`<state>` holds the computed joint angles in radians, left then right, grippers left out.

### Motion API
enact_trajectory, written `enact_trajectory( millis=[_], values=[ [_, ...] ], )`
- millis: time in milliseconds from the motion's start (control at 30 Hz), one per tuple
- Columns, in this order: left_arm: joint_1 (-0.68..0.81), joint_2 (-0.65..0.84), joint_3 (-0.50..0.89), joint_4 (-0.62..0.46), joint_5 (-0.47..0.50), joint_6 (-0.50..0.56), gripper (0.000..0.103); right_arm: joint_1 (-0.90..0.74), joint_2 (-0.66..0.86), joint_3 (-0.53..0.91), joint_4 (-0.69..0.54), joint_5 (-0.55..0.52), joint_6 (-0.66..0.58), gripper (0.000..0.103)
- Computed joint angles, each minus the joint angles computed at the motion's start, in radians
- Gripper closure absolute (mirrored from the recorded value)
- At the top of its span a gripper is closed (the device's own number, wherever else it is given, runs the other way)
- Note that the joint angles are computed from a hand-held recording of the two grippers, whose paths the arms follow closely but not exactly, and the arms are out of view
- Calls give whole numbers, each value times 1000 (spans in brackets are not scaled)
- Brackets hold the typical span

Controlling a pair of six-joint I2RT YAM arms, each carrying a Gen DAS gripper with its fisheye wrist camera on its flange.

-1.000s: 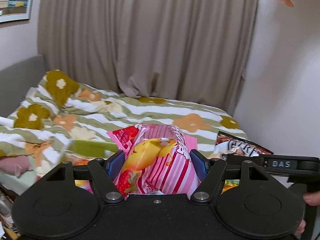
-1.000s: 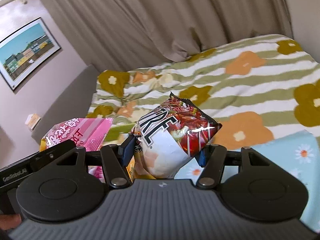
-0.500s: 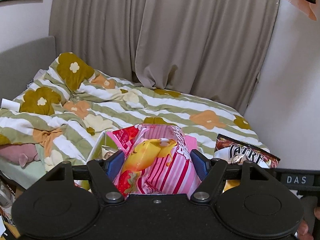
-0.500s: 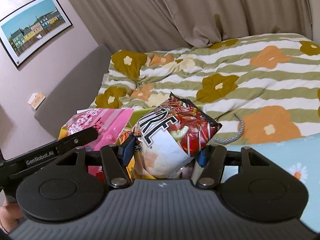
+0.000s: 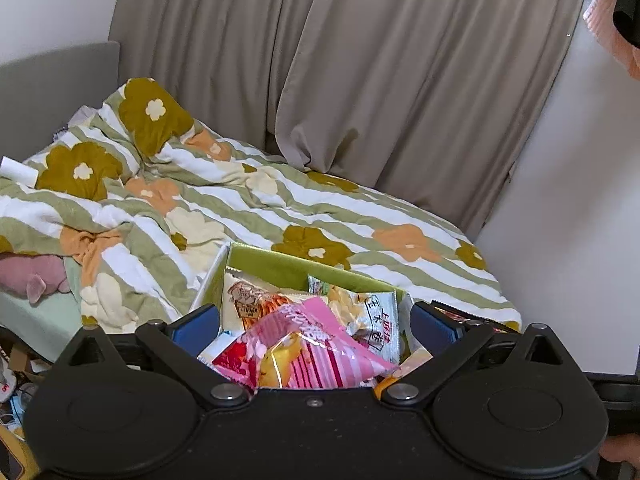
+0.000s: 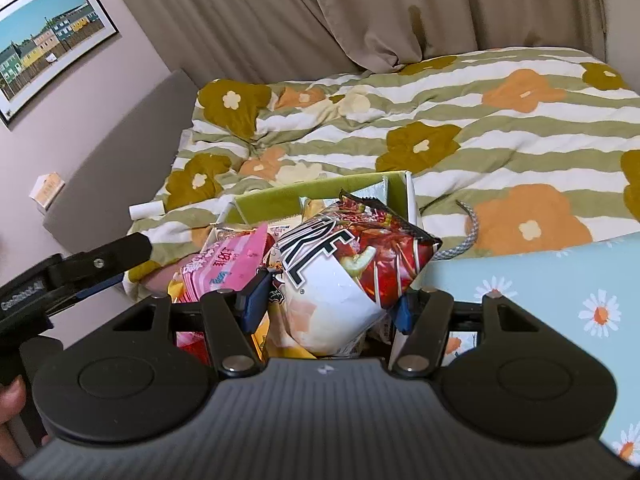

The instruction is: Organize snacks

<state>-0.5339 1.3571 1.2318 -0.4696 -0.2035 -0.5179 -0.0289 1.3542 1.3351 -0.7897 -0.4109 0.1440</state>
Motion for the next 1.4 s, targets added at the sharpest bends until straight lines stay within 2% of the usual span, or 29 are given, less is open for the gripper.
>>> enact_trajectory(
  millis=[200,267,300,333,367,500,667,867,1033,1133,1233,1400],
  values=[
    [8,-40,-23,-2,43,21,0,68,0,-10,7,47,34,27],
    [12,-53,-36,2,57,30,0,99,10,-24,29,61,51,23],
    [16,-55,-39,0,66,35,0,113,11,-42,52,64,61,20],
    [20,-54,-38,-8,75,41,0,124,14,-53,65,75,73,4],
    [24,-54,-39,-16,87,46,0,136,11,-64,74,96,88,0],
    [21,-74,-59,-32,90,54,0,171,-45,-128,124,185,106,0],
    [-15,-103,-65,-48,33,36,0,155,-108,-158,123,191,85,0],
    [-135,-144,-43,-83,-114,-5,0,99,-227,-166,75,163,19,0],
    [-328,-171,-18,-127,-305,-78,0,-19,-361,-156,-17,95,-64,0],
    [-465,-164,7,-168,-445,-123,0,-151,-423,-136,-90,13,-131,0],
    [-601,-134,49,-228,-586,-183,0,-340,-460,-99,-194,-113,-234,0],
    [-803,-67,119,-346,-769,-306,0,-730,-483,-29,-418,-330,-554,0]
  ],
)
